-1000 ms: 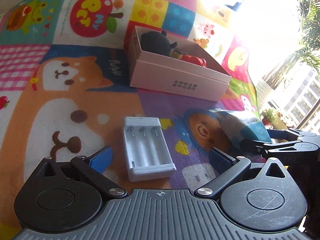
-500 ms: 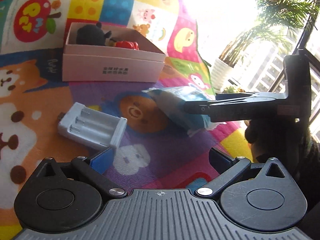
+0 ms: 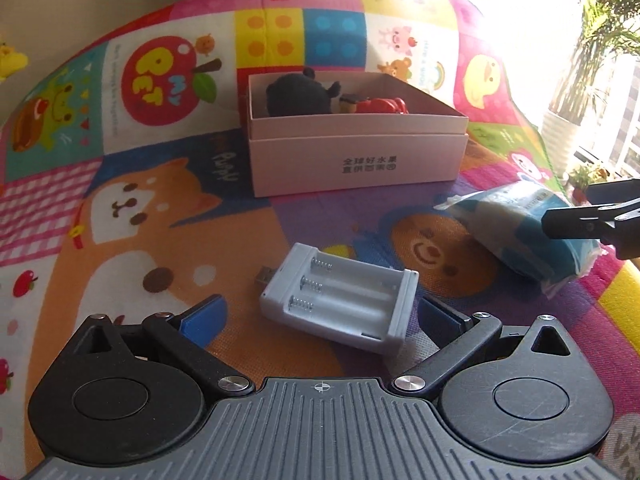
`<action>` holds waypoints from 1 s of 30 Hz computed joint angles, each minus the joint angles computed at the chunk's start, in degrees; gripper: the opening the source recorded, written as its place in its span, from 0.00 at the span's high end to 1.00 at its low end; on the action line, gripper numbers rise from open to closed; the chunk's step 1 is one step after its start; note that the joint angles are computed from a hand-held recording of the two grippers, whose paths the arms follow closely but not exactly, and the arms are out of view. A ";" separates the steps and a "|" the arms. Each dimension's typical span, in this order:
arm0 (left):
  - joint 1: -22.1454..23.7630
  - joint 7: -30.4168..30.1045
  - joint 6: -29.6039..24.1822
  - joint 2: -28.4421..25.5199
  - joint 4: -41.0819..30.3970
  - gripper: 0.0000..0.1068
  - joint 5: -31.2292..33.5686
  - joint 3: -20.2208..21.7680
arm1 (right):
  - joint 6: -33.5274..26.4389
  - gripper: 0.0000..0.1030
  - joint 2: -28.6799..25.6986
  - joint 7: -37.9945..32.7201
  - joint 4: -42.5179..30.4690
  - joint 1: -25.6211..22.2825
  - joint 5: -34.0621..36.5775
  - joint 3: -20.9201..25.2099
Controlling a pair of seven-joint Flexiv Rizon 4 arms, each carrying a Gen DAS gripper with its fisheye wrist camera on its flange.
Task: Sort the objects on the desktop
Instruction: 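Grasp the white battery charger with the left gripper while the right holds the packet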
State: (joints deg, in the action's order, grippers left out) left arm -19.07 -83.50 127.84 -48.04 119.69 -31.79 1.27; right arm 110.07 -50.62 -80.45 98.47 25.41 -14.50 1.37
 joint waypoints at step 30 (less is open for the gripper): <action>3.25 -3.91 -1.94 -0.36 -1.87 0.04 7.32 -0.34 | -4.71 0.00 -1.09 -2.25 1.29 -3.33 -5.00 4.67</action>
State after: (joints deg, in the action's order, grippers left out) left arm -15.82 -87.42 125.91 -48.40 117.82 -24.47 0.93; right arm 105.36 -51.71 -82.71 99.75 22.08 -19.50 6.04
